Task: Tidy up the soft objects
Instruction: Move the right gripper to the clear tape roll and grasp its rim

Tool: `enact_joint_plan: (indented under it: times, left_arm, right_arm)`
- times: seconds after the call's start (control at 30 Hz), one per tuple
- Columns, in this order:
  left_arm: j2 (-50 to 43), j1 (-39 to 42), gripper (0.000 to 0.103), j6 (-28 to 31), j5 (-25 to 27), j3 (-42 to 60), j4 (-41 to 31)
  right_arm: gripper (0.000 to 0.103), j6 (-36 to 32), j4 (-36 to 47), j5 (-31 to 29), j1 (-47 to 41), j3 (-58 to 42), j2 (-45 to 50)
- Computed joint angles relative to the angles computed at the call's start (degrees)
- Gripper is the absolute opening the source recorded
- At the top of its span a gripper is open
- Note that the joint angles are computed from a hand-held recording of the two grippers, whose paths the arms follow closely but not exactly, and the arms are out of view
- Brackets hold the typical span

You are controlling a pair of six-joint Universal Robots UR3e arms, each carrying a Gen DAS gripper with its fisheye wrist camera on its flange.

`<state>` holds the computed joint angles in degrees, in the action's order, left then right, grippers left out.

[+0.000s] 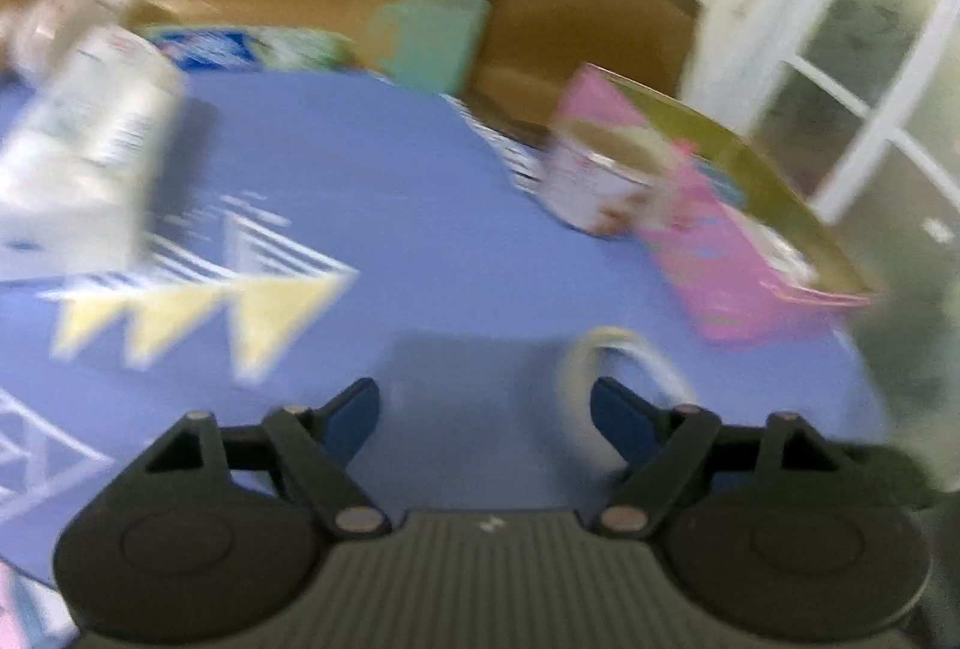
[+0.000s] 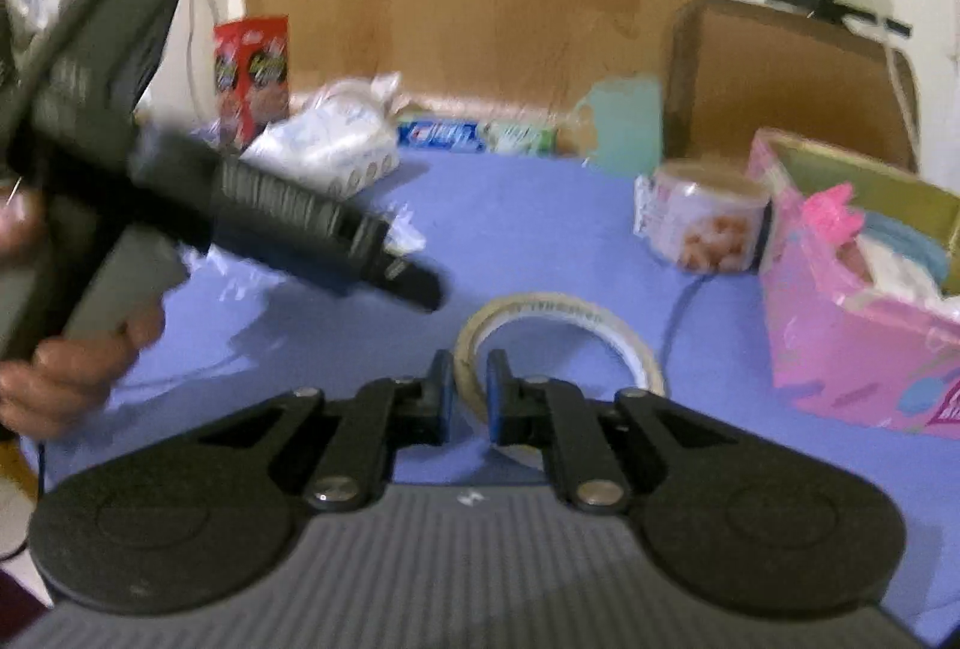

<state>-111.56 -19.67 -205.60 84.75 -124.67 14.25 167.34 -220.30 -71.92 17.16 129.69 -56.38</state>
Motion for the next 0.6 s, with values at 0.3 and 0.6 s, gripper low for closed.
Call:
enact_joint_plan:
  times: [0.3,0.6]
  left_arm:
    - [-3.6,-5.5,0.058,2.1,5.0,8.9,-8.6]
    - [-10.5,-12.8,0.020,4.5,15.5,19.3,-12.6]
  right_arm:
    - [0.049,3.8,-8.7,4.2,-7.2,7.1,-1.0]
    - [0.022,7.6,-6.4,-4.2,-4.8,2.9,2.6]
